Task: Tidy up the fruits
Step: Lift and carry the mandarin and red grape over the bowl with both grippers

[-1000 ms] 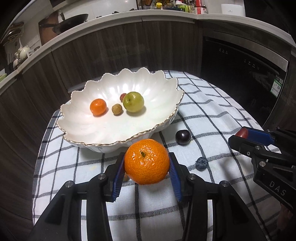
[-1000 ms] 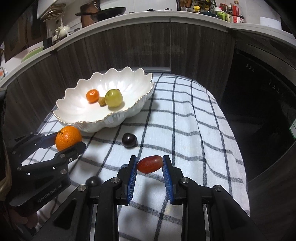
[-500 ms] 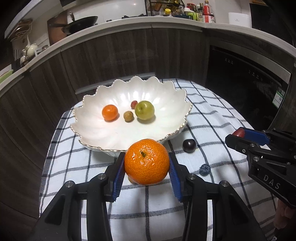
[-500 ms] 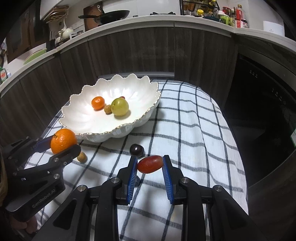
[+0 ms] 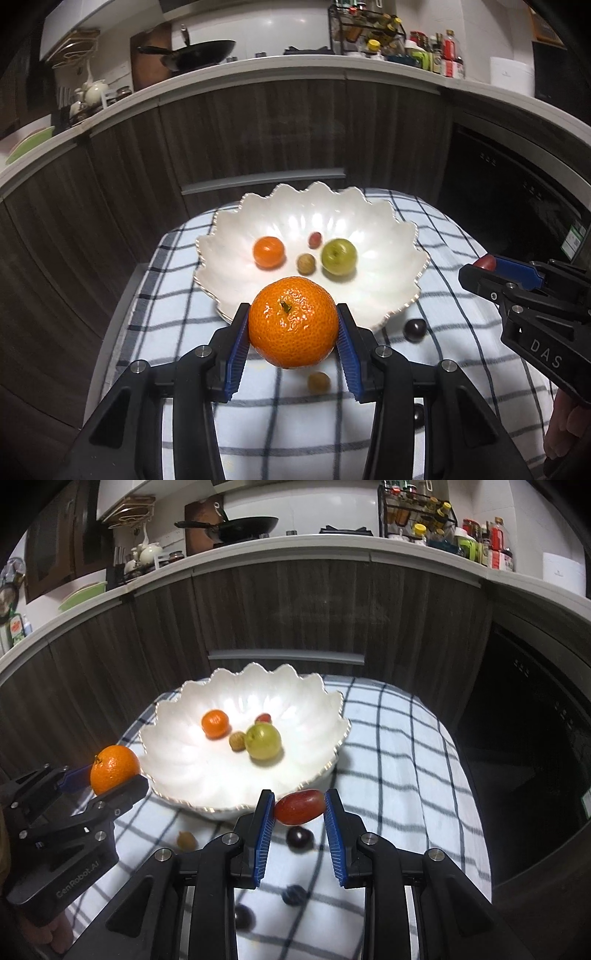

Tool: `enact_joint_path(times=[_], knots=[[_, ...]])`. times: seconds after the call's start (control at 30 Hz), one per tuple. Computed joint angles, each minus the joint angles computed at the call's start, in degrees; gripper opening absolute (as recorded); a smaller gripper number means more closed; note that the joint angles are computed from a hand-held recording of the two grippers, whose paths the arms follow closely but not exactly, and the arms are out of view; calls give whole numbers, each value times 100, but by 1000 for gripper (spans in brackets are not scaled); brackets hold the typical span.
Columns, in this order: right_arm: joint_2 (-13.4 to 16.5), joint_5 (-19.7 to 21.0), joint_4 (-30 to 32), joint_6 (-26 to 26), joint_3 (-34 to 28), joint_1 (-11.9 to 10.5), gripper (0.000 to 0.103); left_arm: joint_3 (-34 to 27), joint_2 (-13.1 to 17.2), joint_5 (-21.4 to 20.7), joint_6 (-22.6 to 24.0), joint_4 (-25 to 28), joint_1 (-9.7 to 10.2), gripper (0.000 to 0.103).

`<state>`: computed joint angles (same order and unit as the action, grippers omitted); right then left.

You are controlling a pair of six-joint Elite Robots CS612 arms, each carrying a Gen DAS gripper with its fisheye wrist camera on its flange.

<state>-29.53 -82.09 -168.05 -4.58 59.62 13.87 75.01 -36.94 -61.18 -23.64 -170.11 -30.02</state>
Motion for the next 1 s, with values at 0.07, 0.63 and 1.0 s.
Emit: enact_joint_path(times=[0.07,0.63,1.0], knots=[[42,12,22,-5,-101,19,29,-8,-8,42,-23,-10,27,44],[552,-50,545,-6,-1240,180,29,-426,140,79,-212,266,339,44],[1033,-115,1146,73,-2202,236,29,-829,391,-52,-230,515,491,44]])
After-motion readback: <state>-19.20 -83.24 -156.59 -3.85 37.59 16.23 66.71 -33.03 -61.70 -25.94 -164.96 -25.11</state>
